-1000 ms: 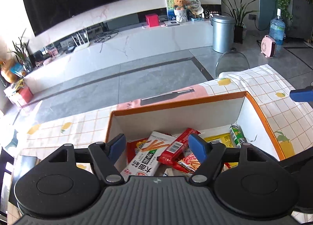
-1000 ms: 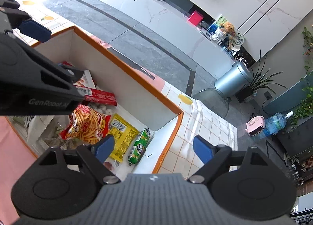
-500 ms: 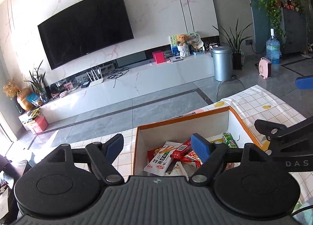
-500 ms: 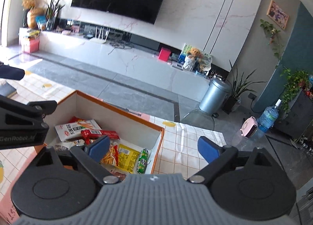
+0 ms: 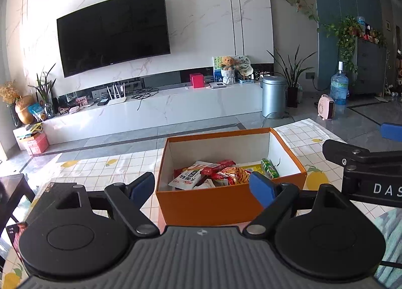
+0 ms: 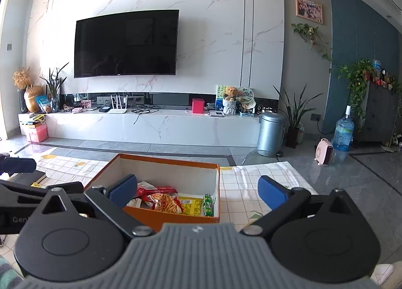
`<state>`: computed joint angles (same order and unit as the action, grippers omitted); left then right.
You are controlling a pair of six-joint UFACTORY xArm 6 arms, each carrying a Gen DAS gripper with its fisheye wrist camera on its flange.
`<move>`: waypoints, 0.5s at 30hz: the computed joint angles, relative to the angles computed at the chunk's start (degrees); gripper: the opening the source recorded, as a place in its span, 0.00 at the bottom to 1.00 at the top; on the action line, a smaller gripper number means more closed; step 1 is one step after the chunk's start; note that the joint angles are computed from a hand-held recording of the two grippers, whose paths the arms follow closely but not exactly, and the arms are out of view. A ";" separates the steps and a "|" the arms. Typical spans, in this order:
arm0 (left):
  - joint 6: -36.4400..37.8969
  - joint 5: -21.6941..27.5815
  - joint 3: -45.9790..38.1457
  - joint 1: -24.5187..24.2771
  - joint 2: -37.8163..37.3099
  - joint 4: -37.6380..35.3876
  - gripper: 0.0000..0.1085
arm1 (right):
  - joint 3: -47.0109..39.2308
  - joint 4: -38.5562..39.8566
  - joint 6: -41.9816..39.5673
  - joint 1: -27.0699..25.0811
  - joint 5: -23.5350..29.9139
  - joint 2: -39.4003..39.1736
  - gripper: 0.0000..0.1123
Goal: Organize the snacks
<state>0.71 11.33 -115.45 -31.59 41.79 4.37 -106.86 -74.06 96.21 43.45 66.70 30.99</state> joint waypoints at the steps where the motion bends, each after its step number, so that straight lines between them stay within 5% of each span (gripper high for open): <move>1: 0.35 -0.02 -0.15 0.03 0.35 -1.09 0.92 | 0.16 -0.05 1.02 0.20 0.07 0.31 0.88; 15: -3.15 8.56 -6.15 0.66 6.66 0.62 0.92 | -1.99 8.77 -0.46 -3.27 -6.17 6.34 0.88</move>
<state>-2.44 19.89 -121.59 -30.93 48.45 4.99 -108.85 -65.29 95.74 40.18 60.53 37.33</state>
